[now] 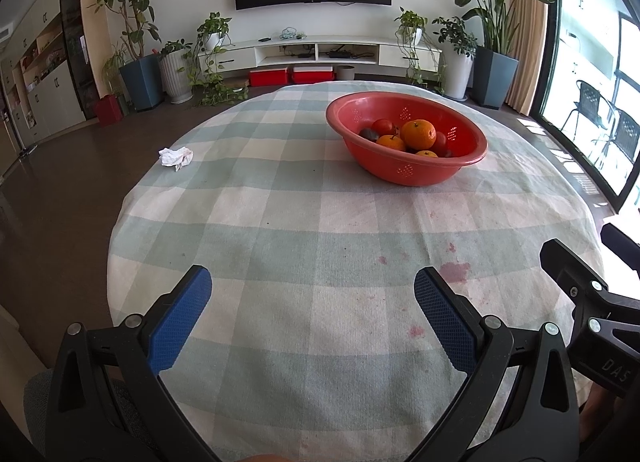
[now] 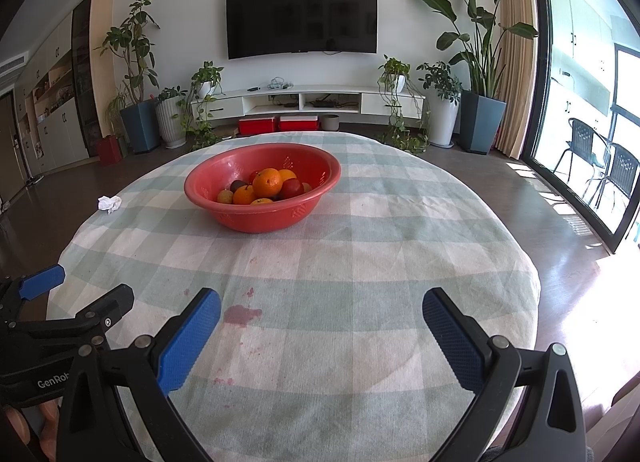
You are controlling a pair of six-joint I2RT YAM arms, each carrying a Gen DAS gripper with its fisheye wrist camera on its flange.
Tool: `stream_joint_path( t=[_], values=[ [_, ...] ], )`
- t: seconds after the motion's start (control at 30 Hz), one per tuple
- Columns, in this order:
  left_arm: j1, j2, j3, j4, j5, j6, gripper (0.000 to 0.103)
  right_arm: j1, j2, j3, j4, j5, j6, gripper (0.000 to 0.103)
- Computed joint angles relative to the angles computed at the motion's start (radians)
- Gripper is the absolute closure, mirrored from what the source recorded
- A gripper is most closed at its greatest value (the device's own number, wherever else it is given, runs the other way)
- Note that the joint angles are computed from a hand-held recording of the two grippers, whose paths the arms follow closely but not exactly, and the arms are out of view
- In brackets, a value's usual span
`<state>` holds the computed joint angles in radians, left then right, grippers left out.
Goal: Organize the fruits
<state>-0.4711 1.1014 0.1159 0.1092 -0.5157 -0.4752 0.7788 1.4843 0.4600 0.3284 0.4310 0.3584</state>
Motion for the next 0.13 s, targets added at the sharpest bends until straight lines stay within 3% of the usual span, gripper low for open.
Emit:
stream_joint_path(
  t=[0.13],
  values=[
    [0.000,-0.016,-0.004,-0.004,0.000,0.007,0.000,0.011,0.001,-0.010,0.006,0.007,0.010,0.000]
  ],
)
